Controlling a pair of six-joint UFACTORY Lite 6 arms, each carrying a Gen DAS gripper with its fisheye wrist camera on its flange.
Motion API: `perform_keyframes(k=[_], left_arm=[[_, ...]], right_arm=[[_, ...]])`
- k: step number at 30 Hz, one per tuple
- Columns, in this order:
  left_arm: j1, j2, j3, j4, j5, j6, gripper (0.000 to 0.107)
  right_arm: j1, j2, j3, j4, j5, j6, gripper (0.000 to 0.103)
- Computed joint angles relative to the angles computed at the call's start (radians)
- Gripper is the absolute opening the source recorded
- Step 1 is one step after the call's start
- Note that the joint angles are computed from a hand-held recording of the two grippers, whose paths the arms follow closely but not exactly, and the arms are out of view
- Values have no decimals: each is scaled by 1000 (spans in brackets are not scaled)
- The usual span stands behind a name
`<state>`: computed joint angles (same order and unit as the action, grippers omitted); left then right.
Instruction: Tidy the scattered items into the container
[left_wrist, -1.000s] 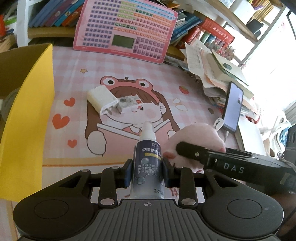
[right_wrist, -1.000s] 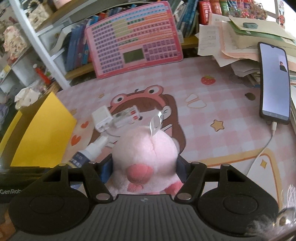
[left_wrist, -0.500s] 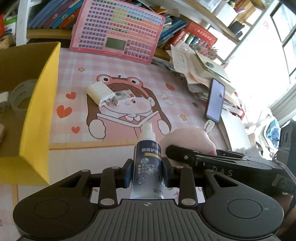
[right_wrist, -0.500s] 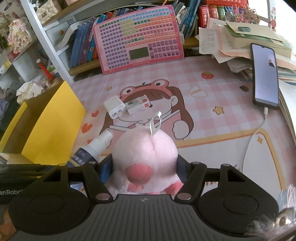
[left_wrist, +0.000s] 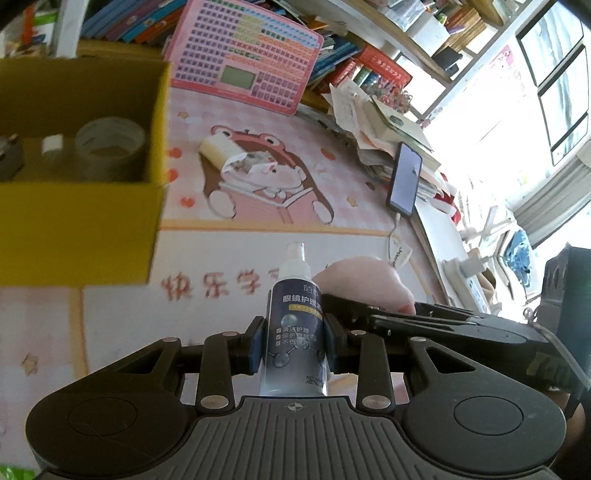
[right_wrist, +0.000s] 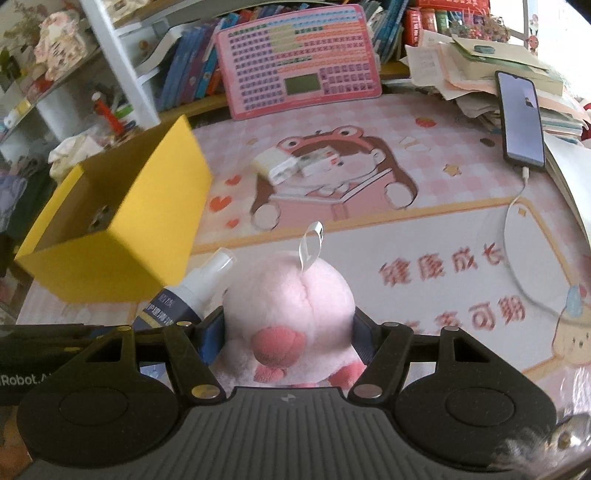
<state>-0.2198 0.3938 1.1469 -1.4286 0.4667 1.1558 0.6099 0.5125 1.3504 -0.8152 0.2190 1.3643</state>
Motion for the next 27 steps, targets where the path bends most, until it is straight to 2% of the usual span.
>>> perform_keyframes(k=[6, 11, 17, 27], left_arm=[[100, -123, -181, -33, 68, 104, 31], [196, -218, -301, -10, 118, 155, 31], [310, -313, -407, 43, 166, 178, 31], [484, -412, -515, 52, 225, 211, 31]], right_arm=[[116, -1, -19, -122, 51, 200, 66], [199, 28, 12, -139, 80, 254, 66], [270, 72, 75, -64, 100, 185, 66], [349, 167, 242, 104, 145, -55, 66]])
